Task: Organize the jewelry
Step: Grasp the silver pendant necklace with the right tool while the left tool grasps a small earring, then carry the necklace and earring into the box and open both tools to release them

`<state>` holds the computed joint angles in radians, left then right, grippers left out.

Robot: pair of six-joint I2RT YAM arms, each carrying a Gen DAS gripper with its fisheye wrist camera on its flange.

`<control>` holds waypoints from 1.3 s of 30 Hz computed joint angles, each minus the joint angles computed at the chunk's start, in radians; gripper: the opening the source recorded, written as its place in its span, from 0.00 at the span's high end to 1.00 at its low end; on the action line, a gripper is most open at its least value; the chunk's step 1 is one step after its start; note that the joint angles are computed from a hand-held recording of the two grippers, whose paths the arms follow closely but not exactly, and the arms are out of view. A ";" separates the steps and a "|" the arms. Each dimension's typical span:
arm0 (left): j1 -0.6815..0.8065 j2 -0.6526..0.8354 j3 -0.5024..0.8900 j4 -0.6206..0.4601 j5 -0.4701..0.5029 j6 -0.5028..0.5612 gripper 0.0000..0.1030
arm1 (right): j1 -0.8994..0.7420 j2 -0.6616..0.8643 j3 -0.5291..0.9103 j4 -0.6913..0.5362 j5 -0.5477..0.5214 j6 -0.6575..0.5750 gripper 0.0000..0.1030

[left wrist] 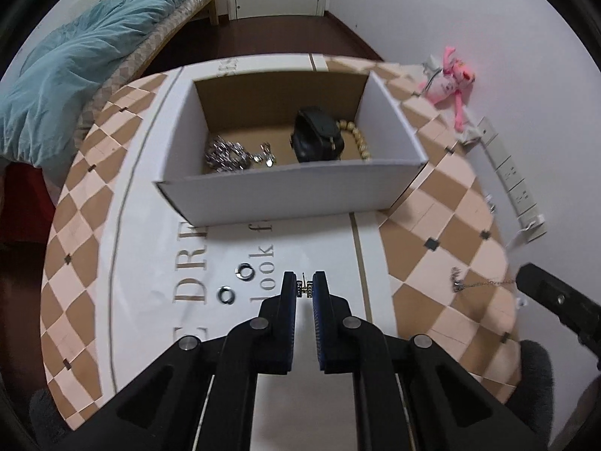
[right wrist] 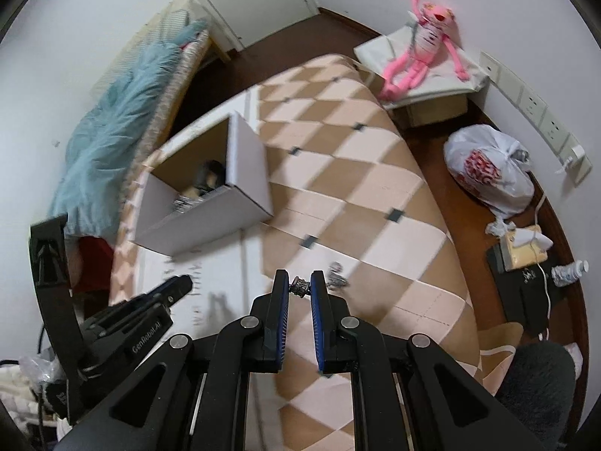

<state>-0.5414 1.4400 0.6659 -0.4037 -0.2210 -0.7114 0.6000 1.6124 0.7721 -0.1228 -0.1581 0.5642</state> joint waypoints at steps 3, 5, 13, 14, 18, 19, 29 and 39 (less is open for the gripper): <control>0.039 -0.095 -0.004 -0.056 0.033 0.017 0.94 | 0.005 -0.030 0.047 -0.044 -0.021 -0.012 0.88; 0.073 -0.154 0.005 -0.099 0.047 0.041 0.94 | 0.012 -0.045 0.091 -0.077 -0.033 -0.024 0.88; 0.207 -0.259 0.102 -0.226 0.097 0.147 0.94 | 0.040 -0.019 0.304 -0.193 -0.058 -0.076 0.88; 0.222 -0.257 0.118 -0.235 0.098 0.164 0.94 | 0.042 -0.007 0.335 -0.205 -0.062 -0.082 0.88; 0.300 -0.235 0.176 -0.249 0.128 0.230 0.94 | 0.046 0.061 0.485 -0.260 -0.064 -0.109 0.88; 0.318 -0.227 0.191 -0.249 0.133 0.245 0.94 | 0.047 0.079 0.524 -0.274 -0.061 -0.116 0.88; 0.489 0.016 0.321 -0.201 0.291 0.355 0.94 | 0.053 0.368 0.905 -0.451 -0.034 -0.179 0.88; 0.498 0.337 0.515 -0.221 0.336 0.385 0.93 | 0.032 0.658 1.129 -0.581 -0.036 -0.202 0.88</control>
